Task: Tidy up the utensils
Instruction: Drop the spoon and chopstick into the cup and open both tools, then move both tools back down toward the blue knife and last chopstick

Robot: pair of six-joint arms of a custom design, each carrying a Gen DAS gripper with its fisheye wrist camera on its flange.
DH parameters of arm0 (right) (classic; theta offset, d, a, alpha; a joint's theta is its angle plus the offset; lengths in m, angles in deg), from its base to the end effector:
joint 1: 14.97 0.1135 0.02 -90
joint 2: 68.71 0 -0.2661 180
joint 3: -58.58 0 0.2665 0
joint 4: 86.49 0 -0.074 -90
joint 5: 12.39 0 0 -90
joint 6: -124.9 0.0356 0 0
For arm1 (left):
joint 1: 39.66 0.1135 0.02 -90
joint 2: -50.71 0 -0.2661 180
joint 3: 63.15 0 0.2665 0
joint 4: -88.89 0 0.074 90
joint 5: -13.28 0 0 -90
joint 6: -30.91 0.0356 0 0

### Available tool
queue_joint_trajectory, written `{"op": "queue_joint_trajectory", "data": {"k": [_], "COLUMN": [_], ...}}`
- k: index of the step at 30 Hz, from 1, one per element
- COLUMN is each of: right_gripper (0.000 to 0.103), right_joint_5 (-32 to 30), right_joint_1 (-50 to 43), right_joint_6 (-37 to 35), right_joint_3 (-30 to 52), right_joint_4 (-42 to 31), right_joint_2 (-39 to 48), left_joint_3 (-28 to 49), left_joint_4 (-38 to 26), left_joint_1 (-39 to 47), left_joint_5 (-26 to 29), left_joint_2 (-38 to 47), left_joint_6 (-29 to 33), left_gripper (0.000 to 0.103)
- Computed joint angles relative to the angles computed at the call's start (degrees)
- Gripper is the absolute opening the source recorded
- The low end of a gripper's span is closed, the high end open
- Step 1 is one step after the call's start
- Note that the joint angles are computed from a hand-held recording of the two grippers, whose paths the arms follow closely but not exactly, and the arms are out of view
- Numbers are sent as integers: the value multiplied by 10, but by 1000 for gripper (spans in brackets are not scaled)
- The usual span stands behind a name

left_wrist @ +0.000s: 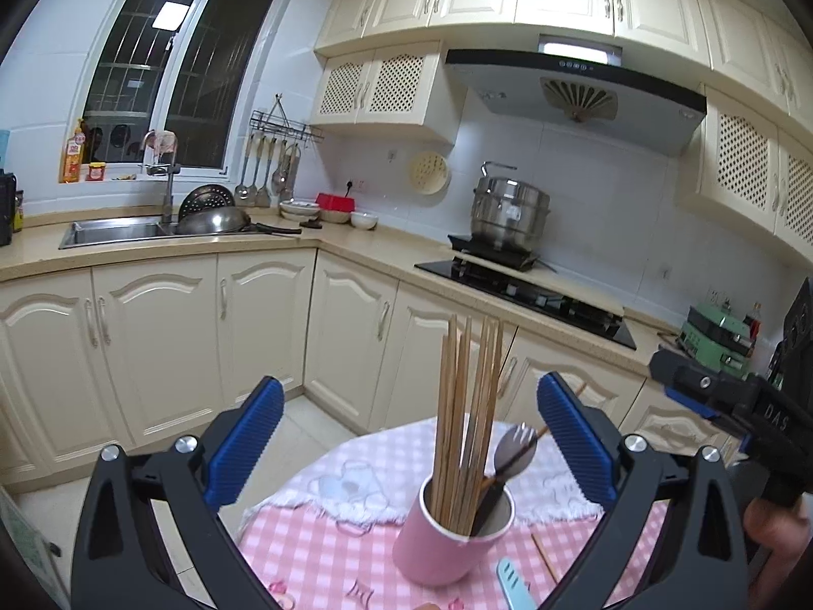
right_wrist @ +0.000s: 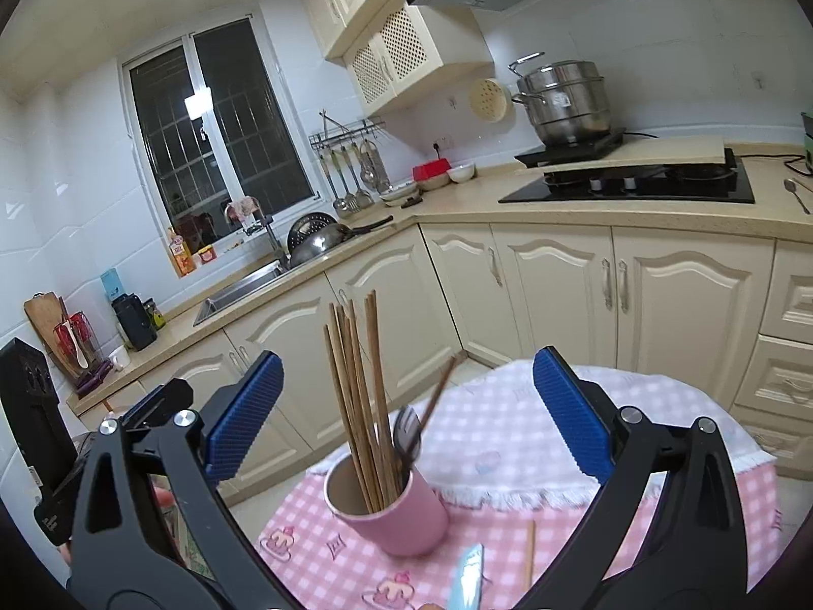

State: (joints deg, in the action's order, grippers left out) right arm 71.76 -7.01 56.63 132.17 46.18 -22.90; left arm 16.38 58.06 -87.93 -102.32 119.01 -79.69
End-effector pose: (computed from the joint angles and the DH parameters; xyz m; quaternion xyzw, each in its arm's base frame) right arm 0.1712 0.0276 0.3919 0.0686 0.8135 0.1879 0.5461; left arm 0.1998 -0.2009 0.3770 0.0665 0.8043 -0.1685 0.5660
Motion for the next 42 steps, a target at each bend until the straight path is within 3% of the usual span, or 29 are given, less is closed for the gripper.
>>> {"op": "queue_joint_trajectory", "data": {"k": [13,22,34,42], "right_gripper": [97,97,97,97], "right_joint_5": [-91,-172,-233,-221], "right_joint_1": [-115,-229,-343,-342], "right_joint_6": [-39,-117,-232,-268], "right_joint_3": [12,28,-1,-36], "right_joint_4": [-125,-236,-341,-366], "right_joint_2": [-58,-61,-55,-57], "left_joint_3": [45,59,54,54], "left_joint_4": [-139,-206,-261,-272], "left_joint_1": [-78,-121,-155,-164], "left_joint_5": [-74,-90,-62,-15], "left_joint_2": [-9,2,47,103], "left_joint_6": [-28,-57,-109,-137], "left_gripper": [98,98,98,98]}}
